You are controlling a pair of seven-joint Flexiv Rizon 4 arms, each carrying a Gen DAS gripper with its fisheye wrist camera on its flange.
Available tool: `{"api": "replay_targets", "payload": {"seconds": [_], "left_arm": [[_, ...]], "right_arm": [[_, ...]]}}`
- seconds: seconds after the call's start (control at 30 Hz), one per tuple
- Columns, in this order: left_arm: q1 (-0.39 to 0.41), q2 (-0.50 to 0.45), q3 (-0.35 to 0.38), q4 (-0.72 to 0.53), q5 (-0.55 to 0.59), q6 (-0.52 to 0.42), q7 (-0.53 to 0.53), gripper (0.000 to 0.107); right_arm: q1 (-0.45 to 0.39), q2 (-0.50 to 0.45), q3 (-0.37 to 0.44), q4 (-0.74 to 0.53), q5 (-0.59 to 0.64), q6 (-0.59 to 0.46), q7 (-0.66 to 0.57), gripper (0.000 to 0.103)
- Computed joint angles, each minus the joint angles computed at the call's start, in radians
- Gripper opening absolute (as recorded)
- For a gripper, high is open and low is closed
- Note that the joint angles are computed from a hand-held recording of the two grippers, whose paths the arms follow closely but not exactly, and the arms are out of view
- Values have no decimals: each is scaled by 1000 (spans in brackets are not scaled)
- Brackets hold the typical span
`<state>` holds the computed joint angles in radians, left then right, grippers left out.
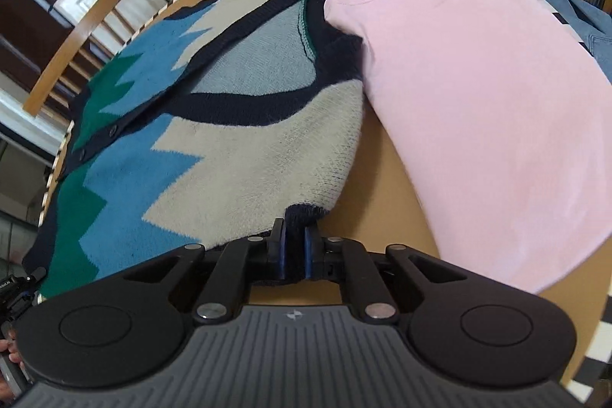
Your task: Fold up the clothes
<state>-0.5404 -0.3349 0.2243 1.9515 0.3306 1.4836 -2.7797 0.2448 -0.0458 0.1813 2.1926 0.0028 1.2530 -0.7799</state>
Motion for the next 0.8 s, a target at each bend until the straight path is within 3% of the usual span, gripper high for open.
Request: {"api": "replay_targets", "payload": {"seconds": [0.17,0.27,0.33,0.37,0.4,0.5,0.57,0.67,0.8], "left_arm": [[4,117,-51,66,44,-122,32,8],[29,146,-98,79,61,-192,48,12],[36,168,-120,71,89,-259,44,28],[37,184,-131,60,105,-317,43,36],[31,209,-143,41,130,-405,36,47],[22,282,-190,-12,192,-606,-16,49],[20,304,-237,-53,215,-690,-63,56],[33,248,-315,-111,238,-616,-42,62],[35,93,-376,-194,183,-460,152,61]], "right_arm": [[11,91,24,36,99,-108,-74,8],[23,113,28,69,93,-135,-70,12],[27,116,26,76,85,-134,-43,17],[30,123,22,65,85,-170,-45,29],[31,132,18,52,77,-214,-48,33],[19,198,38,66,-82,-309,-37,33],[8,234,59,102,-216,-276,-21,33],[39,213,56,133,-217,-117,-76,32],[71,141,65,141,-231,32,-104,32]]}}
